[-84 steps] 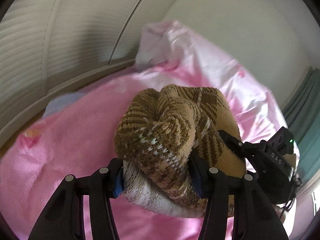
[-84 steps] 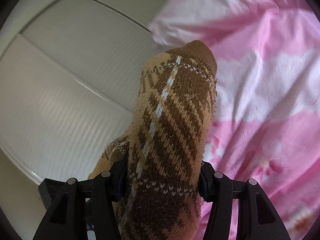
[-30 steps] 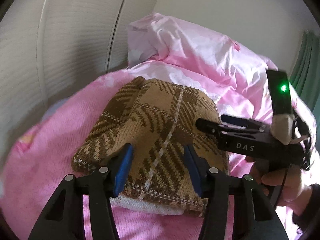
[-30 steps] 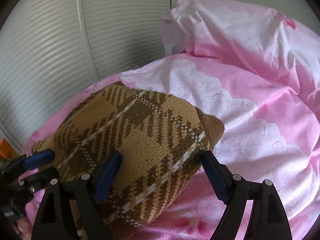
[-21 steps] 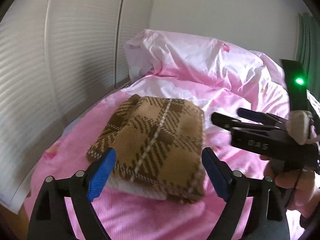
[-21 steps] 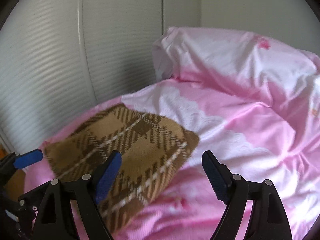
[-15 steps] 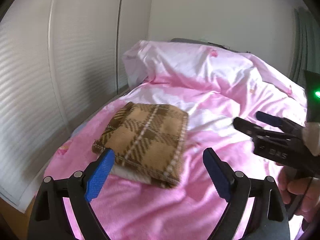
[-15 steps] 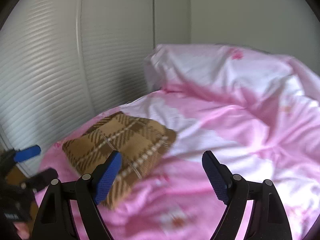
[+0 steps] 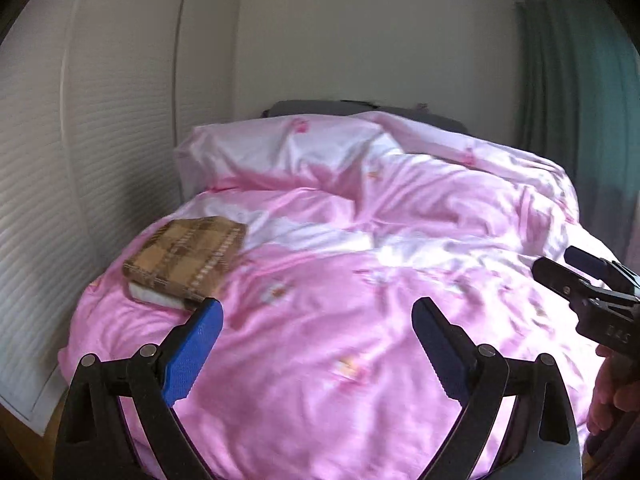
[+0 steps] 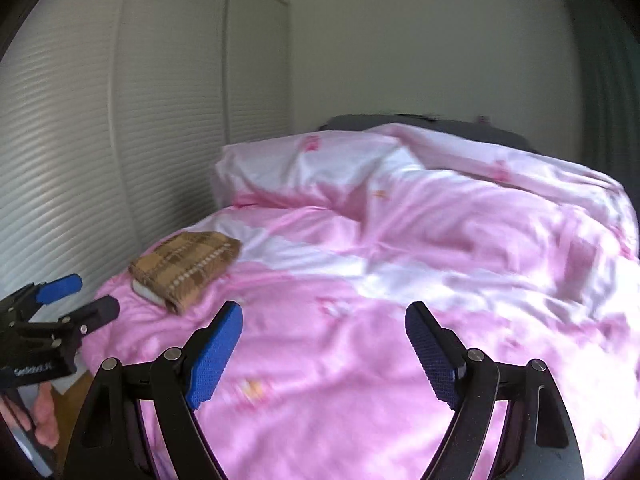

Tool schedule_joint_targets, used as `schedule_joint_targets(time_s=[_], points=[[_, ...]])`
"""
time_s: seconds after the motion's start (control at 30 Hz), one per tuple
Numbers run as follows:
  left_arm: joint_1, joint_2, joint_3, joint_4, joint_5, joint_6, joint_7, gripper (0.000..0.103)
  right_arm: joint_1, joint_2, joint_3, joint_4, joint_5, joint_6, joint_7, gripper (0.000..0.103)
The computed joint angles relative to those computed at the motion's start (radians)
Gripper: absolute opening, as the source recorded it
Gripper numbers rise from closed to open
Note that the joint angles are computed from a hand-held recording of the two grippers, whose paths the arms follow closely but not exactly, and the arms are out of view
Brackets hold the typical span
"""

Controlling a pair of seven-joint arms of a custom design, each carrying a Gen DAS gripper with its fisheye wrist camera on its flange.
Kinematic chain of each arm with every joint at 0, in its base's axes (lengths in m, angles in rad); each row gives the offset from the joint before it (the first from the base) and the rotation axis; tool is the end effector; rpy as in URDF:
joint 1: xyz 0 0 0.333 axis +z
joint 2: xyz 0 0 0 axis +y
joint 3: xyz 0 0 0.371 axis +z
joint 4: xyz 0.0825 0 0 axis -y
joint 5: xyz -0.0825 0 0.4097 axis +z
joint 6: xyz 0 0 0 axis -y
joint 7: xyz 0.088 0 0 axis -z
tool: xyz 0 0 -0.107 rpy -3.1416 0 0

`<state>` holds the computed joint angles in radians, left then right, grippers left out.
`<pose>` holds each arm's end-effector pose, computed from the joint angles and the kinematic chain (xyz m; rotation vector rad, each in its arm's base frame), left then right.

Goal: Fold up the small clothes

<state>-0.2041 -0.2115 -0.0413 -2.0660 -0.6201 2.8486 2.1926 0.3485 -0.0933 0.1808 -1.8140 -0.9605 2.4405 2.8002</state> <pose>0.5444 -0.1070 0.6836 -1.3265 1.9352 -1.1720 0.5178 0.3079 0.7078 -1.4412 1.6958 -0.9840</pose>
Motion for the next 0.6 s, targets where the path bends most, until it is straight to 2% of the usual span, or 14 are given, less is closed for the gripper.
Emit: schedule_joint_targets(time_s=[0.17, 0.27, 0.4, 0.6], points=[[-0.062, -0.106, -0.015, -0.106, -0.025, -0.009, -0.005, 0.097, -0.026, -0.251, 0.043, -0.228, 0.045, -0.102, 0.075, 0.084], [-0.098, -0.155, -0.020, -0.157, -0.006, 0.006, -0.021, 0.097, -0.053, -0.364, 0.079, -0.314, 0.085, -0.158, 0.082, 0.084], [-0.151, -0.214, -0.014, -0.220, 0.026, 0.017, -0.046, 0.097, -0.098, -0.498, 0.151, -0.395, 0.119, -0.264, 0.085, 0.084], [-0.211, -0.281, -0.003, -0.292, 0.081, 0.014, -0.094, 0.101, -0.144, -0.622, 0.222, -0.473, 0.200, -0.358, 0.104, 0.085]])
